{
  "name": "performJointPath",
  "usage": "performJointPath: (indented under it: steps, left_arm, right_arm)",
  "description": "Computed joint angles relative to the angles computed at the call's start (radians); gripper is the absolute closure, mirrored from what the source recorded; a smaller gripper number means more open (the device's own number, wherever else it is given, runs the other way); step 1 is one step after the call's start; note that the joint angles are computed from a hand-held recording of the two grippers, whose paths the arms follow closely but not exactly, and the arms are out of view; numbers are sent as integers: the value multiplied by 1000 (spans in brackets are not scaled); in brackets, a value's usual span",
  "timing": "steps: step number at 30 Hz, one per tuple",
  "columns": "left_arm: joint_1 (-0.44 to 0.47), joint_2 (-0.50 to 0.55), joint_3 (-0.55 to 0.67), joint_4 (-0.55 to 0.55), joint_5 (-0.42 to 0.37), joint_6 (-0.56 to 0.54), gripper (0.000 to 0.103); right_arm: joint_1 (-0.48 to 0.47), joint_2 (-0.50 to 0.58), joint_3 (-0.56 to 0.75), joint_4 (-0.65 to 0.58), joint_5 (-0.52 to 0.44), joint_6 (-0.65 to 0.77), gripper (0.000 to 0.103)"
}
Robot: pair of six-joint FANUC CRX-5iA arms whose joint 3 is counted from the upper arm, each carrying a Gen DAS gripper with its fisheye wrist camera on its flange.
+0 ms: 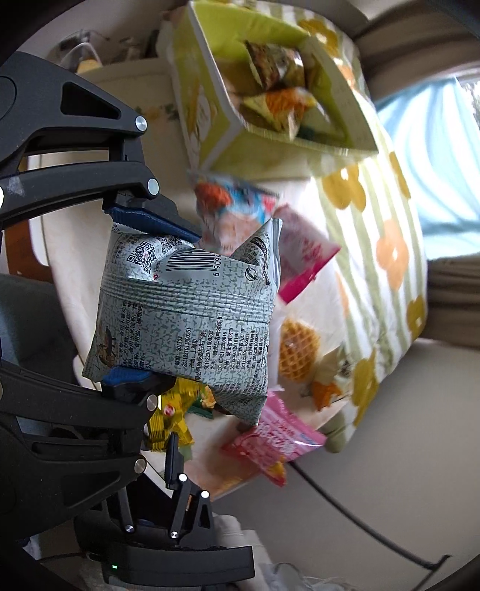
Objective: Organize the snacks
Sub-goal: 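Carry both held bags over the cardboard box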
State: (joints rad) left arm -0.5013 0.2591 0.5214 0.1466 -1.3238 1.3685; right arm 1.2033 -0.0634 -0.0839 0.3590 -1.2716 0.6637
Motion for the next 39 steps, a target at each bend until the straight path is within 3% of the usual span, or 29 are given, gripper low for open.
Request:
performJointPath:
  steps: [11,21,31,39]
  left_arm:
    - [79,-125,-67,-20,62,90,48]
    - [178,-128,-65,46,96,60,48]
    - [312,9,130,77,92,19,48]
    - [399,205,390,65,2,-10,48]
  right_arm:
    - [-27,-22,39,21,80,-13,82]
    - [-66,36,139,72,113,-39,82]
    - [-190,271,507,110,137,126,83]
    - [-277,578,962,18,94,273,82]
